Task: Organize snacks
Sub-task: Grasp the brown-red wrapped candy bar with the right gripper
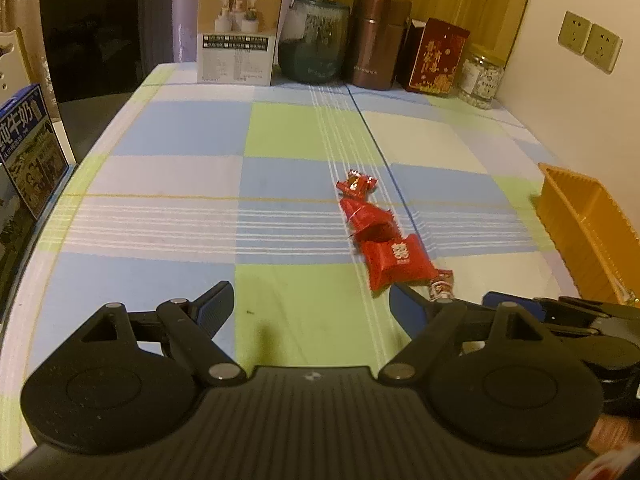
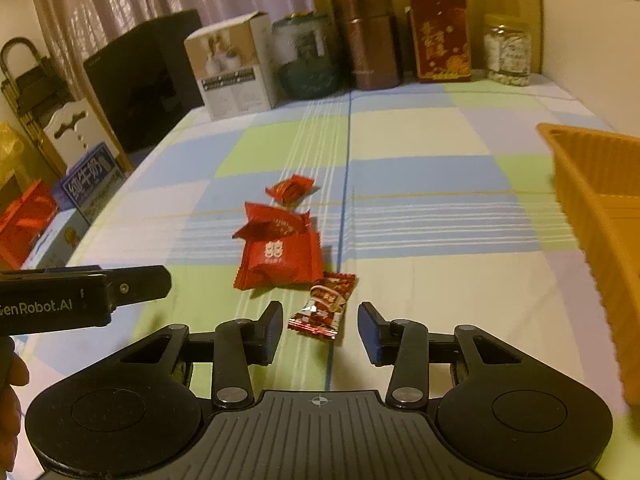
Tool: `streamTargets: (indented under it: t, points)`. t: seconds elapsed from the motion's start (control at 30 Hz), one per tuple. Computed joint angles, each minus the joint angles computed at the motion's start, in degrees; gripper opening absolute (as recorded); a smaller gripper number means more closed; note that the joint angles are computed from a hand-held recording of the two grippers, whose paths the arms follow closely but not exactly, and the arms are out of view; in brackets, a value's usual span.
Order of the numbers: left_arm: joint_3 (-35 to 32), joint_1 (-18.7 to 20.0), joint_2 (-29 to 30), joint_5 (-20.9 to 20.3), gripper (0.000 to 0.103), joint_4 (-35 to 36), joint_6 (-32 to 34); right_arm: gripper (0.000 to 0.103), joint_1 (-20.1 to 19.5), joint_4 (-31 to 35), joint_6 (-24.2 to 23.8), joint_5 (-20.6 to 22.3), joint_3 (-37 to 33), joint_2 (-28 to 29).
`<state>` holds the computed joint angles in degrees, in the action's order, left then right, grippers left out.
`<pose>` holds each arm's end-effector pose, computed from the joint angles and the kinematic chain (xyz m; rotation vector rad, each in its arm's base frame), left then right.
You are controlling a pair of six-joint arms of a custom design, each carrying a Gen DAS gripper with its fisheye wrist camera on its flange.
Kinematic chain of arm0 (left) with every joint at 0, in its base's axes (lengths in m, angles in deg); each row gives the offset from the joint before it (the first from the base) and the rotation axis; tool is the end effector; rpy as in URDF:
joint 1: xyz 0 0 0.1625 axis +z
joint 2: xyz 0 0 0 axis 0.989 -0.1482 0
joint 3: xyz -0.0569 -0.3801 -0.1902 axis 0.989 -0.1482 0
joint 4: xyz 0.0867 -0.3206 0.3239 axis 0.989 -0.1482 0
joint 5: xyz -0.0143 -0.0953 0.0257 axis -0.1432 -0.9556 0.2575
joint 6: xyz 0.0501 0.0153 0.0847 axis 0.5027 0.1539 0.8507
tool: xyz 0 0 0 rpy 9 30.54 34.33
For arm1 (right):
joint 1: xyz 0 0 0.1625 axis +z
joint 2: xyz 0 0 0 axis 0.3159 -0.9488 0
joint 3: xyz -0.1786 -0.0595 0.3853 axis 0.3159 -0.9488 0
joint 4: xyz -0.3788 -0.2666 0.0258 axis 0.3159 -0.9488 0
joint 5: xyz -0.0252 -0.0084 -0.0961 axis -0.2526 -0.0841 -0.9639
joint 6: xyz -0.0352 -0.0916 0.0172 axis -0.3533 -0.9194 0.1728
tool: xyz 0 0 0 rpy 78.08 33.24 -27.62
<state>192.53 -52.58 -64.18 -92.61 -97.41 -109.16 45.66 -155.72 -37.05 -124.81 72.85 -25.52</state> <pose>-0.3195 -0.4261 -0.0907 0.1033 2.2589 -0.9947 -0.0730 -0.4777 0.2558 0.8158 -2.6035 0.7032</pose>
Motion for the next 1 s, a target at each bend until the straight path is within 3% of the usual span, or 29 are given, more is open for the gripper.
streamTargets:
  t: [0.23,0.43,0.6,0.63,1.0]
  points:
    - [0.40,1.56,2.07,0.38,0.083,-6.66,3.64,0.035,0.49,-5.41,0.15,-0.95,-0.78,4.92]
    - [0.01,2.47,3.27,-0.34,0.083,-9.85,6.24,0.032,1.05,-9.67,-3.07,-1.57,-0.31,7.09]
    - [-0.56,2.81,4.07,-1.29,0.083,-11.01,7.71,0.026,0.42,-8.35,-3.99,-0.70,-0.61,6.34]
    - [-0.66,2.85,4.22,-1.44,0.083,-11.38,8.13,0.017,0.29,-8.09,-3.87,-0.32,-0.65,5.88]
    - [-3.05,3.35,6.70,-3.17,0.083,-15.65,13.39,0.017,-0.95,-7.66,-2.66,-2.26,-3.08,4.22]
